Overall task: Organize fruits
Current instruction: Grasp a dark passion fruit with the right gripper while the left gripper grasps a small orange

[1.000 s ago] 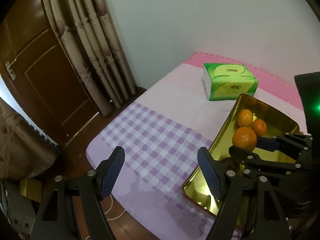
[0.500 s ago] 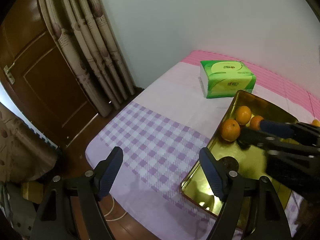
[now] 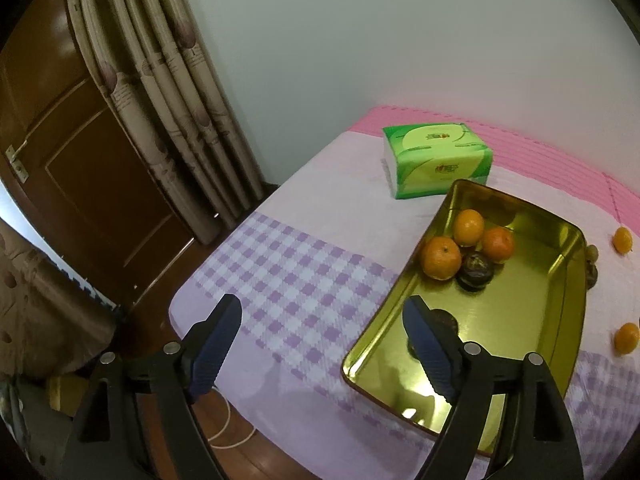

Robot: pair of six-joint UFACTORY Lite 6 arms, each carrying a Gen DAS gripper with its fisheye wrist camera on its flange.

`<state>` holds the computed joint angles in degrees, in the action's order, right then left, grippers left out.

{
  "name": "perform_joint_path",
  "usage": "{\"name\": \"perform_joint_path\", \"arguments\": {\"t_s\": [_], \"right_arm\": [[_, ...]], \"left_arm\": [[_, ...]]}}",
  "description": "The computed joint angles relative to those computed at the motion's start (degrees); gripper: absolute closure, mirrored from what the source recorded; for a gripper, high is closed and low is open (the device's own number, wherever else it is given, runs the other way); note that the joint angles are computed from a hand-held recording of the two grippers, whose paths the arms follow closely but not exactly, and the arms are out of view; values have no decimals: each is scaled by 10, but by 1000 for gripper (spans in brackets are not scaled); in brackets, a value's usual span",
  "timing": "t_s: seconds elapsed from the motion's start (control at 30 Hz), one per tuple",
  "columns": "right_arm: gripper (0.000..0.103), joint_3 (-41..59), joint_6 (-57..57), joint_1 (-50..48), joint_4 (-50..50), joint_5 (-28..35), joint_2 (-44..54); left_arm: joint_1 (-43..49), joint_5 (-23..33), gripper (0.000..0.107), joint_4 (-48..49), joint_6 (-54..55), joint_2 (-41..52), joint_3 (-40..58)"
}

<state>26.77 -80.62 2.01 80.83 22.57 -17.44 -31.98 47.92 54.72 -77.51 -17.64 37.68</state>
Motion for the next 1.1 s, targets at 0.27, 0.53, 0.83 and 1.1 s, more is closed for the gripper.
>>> {"name": "perform_joint_path", "arguments": {"t_s": [0.27, 0.53, 0.83, 1.1], "right_arm": [[55, 9, -45, -36, -6, -7, 33], [55, 138, -64, 54, 28, -72, 218], [55, 273, 16, 71, -43, -76, 373], [63, 310, 27, 69, -69, -72, 411]], "left_arm": [[-54, 3, 23, 9, -13, -18, -3], [-54, -8, 20, 5, -5, -8, 0], [-53, -22, 20, -1, 0, 14, 4], [-73, -12, 20, 5, -9, 30, 9]]}}
